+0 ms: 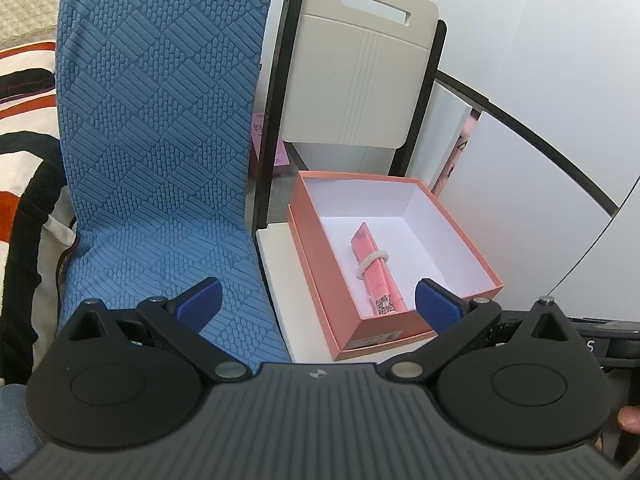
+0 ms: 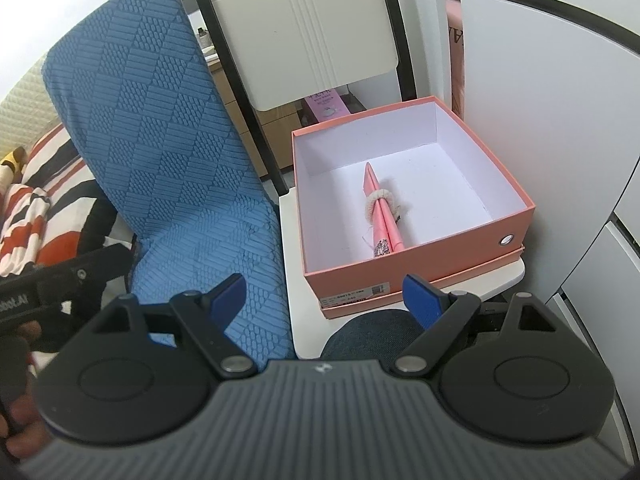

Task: Organize objects

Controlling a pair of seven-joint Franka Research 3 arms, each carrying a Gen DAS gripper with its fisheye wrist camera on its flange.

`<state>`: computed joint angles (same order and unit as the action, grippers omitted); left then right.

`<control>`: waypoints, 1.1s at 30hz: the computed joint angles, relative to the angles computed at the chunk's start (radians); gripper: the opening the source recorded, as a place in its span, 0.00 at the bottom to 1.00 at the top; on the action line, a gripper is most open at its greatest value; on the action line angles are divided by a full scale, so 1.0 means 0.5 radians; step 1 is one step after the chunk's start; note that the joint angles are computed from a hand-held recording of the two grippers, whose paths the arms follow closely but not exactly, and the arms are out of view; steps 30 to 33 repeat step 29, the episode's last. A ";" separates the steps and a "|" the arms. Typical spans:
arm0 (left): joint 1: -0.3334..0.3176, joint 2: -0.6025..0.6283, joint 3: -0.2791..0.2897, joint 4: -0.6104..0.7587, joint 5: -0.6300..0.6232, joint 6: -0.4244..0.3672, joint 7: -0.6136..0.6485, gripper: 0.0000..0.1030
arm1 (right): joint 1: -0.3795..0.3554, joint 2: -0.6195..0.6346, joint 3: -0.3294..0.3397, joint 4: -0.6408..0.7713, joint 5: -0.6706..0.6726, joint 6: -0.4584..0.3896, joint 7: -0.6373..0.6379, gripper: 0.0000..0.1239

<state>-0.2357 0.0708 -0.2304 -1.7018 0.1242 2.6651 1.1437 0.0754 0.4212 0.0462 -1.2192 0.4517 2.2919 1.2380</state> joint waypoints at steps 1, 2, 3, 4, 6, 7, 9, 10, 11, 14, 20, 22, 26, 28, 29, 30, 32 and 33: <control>0.000 -0.001 0.001 -0.002 0.001 0.003 -0.002 1.00 | 0.000 0.004 0.001 0.007 0.000 -0.005 -0.001 0.70; 0.001 -0.001 0.001 -0.003 -0.004 0.006 0.003 1.00 | 0.000 0.005 0.000 0.009 -0.002 -0.008 -0.001 0.70; 0.002 0.001 -0.001 -0.003 -0.014 0.007 0.011 1.00 | 0.000 0.007 -0.001 0.011 -0.003 -0.010 0.001 0.70; 0.004 0.000 -0.001 -0.006 -0.025 0.011 0.021 1.00 | 0.000 0.010 -0.002 0.017 -0.005 -0.014 0.006 0.70; 0.004 0.000 0.000 -0.007 -0.024 0.012 0.024 1.00 | 0.000 0.013 -0.002 0.021 -0.007 -0.015 0.008 0.70; 0.004 0.001 0.000 -0.007 -0.020 0.012 0.023 1.00 | 0.001 0.013 -0.003 0.020 -0.010 -0.014 0.009 0.70; 0.007 -0.003 0.000 -0.013 -0.033 0.017 0.040 1.00 | 0.001 0.015 -0.003 0.022 -0.012 -0.014 0.011 0.70; 0.007 -0.002 0.000 -0.013 -0.035 0.016 0.042 1.00 | 0.001 0.015 -0.003 0.022 -0.014 -0.014 0.010 0.70; 0.007 -0.002 0.000 -0.013 -0.036 0.016 0.042 1.00 | 0.002 0.016 -0.004 0.023 -0.018 -0.015 0.012 0.70; 0.007 -0.002 0.002 -0.015 -0.032 0.009 0.036 1.00 | 0.001 0.013 -0.003 0.015 -0.017 -0.015 0.010 0.70; 0.011 -0.006 0.003 -0.025 -0.040 0.007 0.039 1.00 | 0.001 0.014 -0.003 0.010 -0.018 -0.014 0.004 0.70; 0.011 -0.004 0.003 -0.025 -0.039 0.003 0.038 1.00 | 0.002 0.011 -0.004 0.006 -0.022 -0.016 0.006 0.70; 0.011 -0.003 0.002 -0.031 -0.049 -0.001 0.043 1.00 | 0.006 0.000 -0.005 -0.017 -0.026 -0.011 0.005 0.70; 0.011 -0.001 0.002 -0.032 -0.049 -0.006 0.038 1.00 | 0.009 -0.002 -0.007 -0.026 -0.031 -0.013 0.006 0.70; 0.012 -0.002 0.001 -0.036 -0.058 -0.004 0.045 1.00 | 0.010 -0.004 -0.007 -0.029 -0.032 -0.015 0.006 0.70; 0.012 -0.002 0.001 -0.036 -0.058 -0.004 0.045 1.00 | 0.010 -0.004 -0.007 -0.029 -0.032 -0.015 0.006 0.70; 0.012 -0.002 0.001 -0.036 -0.058 -0.004 0.045 1.00 | 0.010 -0.004 -0.007 -0.029 -0.032 -0.015 0.006 0.70; 0.012 -0.002 0.001 -0.036 -0.058 -0.004 0.045 1.00 | 0.010 -0.004 -0.007 -0.029 -0.032 -0.015 0.006 0.70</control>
